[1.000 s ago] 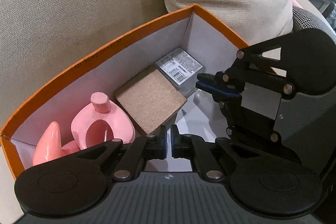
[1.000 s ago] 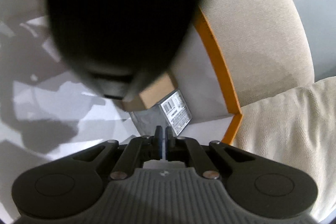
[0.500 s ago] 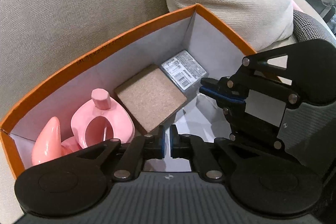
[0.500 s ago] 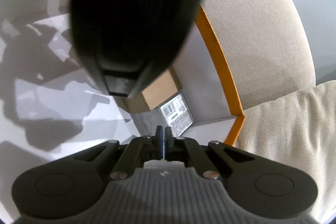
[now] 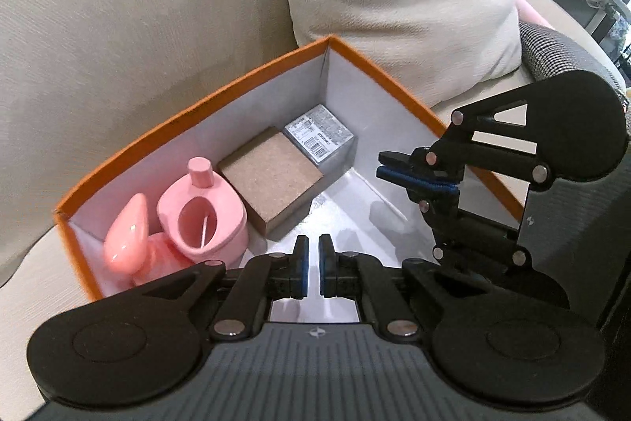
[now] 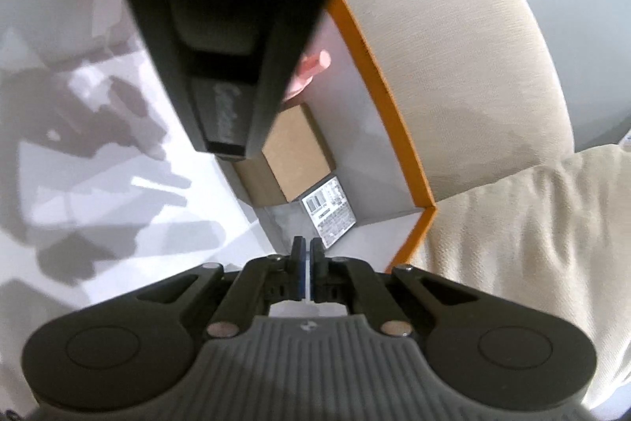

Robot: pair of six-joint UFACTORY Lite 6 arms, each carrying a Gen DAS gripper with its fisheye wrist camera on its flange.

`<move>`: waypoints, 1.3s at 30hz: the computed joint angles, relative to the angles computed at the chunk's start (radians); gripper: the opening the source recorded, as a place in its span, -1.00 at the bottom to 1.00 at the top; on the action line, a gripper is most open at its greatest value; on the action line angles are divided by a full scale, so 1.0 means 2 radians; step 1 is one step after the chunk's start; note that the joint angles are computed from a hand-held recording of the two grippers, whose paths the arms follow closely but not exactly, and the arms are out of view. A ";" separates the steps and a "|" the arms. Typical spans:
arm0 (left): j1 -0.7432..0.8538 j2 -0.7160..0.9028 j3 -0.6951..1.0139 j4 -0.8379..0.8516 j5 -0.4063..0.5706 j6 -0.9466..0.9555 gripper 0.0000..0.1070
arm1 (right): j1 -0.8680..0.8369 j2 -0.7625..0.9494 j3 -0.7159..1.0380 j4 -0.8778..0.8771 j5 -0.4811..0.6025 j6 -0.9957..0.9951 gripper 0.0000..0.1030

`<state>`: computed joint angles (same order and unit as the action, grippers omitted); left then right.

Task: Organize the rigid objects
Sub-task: 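Withdraw both tools from the orange box toward the remaining items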

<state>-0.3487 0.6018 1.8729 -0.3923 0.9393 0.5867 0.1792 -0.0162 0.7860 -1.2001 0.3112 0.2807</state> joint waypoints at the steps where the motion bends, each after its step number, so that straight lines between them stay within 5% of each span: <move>1: 0.003 -0.014 -0.012 -0.003 -0.001 0.004 -0.92 | 0.004 -0.011 -0.002 0.016 0.006 -0.010 -1.00; 10: 0.029 -0.183 -0.160 -0.038 -0.026 0.030 -0.92 | 0.076 -0.118 -0.002 0.187 0.089 -0.027 -1.00; 23: 0.224 -0.427 -0.371 -0.093 0.009 0.129 -0.91 | 0.258 -0.182 0.014 0.232 0.192 0.228 -1.00; 28: 0.370 -0.453 -0.413 -0.127 0.073 0.189 -0.91 | 0.367 -0.170 0.021 0.202 0.223 0.389 -0.64; 39: 0.488 -0.417 -0.465 -0.129 0.074 0.228 -0.81 | 0.454 -0.012 0.082 0.168 0.175 0.591 -0.60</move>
<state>0.6264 -0.2325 0.9436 -0.6512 1.0868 1.0435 1.0871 -0.0401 0.9502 -0.8633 0.6621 1.4621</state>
